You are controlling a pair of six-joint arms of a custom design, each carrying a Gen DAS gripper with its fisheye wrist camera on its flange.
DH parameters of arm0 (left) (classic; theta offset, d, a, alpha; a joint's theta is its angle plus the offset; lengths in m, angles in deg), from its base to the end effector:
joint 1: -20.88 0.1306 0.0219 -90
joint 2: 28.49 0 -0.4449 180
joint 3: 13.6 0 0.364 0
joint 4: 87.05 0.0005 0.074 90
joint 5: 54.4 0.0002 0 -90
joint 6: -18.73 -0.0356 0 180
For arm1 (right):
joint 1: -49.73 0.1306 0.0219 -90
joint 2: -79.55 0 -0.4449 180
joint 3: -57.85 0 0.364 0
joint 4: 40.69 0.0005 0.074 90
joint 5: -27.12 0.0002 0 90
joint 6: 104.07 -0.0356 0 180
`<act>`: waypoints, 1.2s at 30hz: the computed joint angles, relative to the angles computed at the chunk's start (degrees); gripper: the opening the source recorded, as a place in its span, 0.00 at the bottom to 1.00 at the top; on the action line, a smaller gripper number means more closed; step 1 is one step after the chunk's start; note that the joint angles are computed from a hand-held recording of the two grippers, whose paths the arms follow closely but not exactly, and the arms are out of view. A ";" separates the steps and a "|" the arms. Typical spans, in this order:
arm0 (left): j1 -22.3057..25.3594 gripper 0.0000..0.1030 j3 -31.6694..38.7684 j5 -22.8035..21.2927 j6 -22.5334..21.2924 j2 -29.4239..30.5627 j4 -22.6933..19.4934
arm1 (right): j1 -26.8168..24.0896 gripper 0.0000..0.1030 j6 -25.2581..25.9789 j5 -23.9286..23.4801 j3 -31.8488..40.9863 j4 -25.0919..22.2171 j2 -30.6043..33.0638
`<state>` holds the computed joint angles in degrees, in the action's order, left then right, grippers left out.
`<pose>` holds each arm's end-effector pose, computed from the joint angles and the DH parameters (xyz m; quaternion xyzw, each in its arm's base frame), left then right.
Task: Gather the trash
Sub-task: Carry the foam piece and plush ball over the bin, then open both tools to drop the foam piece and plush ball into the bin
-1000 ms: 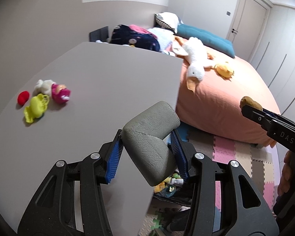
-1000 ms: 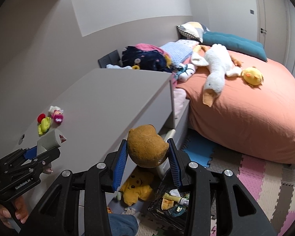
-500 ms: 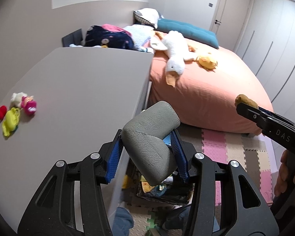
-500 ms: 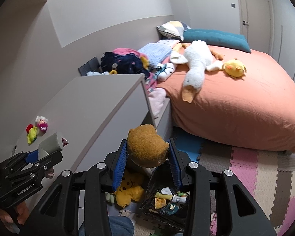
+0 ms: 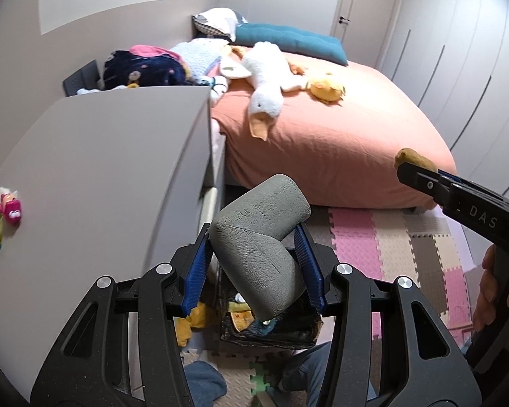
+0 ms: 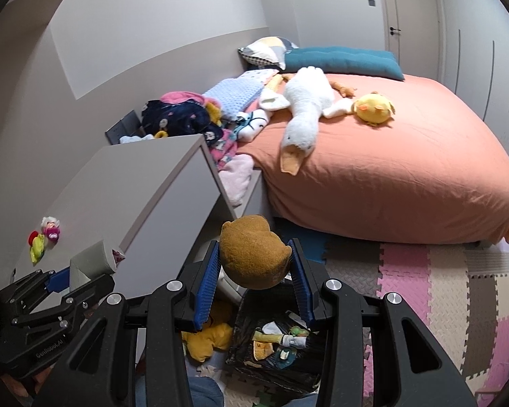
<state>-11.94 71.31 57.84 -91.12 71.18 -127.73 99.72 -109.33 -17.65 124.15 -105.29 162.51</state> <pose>0.4203 -0.2877 0.3883 0.4670 0.8143 -0.2159 0.2688 0.2325 0.2369 0.3698 0.3813 0.8383 -0.0474 0.3869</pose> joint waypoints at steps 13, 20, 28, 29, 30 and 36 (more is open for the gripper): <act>-3.08 0.47 0.59 -0.28 -1.40 1.60 -0.70 | -0.09 0.41 -4.23 -0.37 -2.19 -2.65 -1.91; -3.63 0.48 1.49 -0.85 -2.46 3.02 -1.60 | -1.83 0.41 -3.46 -1.43 -3.53 -1.17 -2.65; -3.89 0.94 2.23 -4.93 -1.92 3.79 -0.58 | -3.55 0.69 -2.70 -0.35 -2.81 -1.38 -2.55; -3.71 0.94 2.45 -4.90 -1.82 3.89 -0.80 | -3.67 0.69 -2.36 -0.27 -2.58 -1.44 -2.41; -3.47 0.94 2.75 -4.77 -1.59 4.07 -1.07 | -3.74 0.69 -2.00 -0.19 -2.46 -1.37 -2.36; -2.15 0.94 3.60 -4.43 -1.47 4.33 -1.24 | -4.40 0.69 0.73 -0.42 -1.71 0.76 -1.74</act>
<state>-14.09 74.92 53.41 -92.59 75.51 -128.97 95.32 -108.60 -18.07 122.44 -104.53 160.77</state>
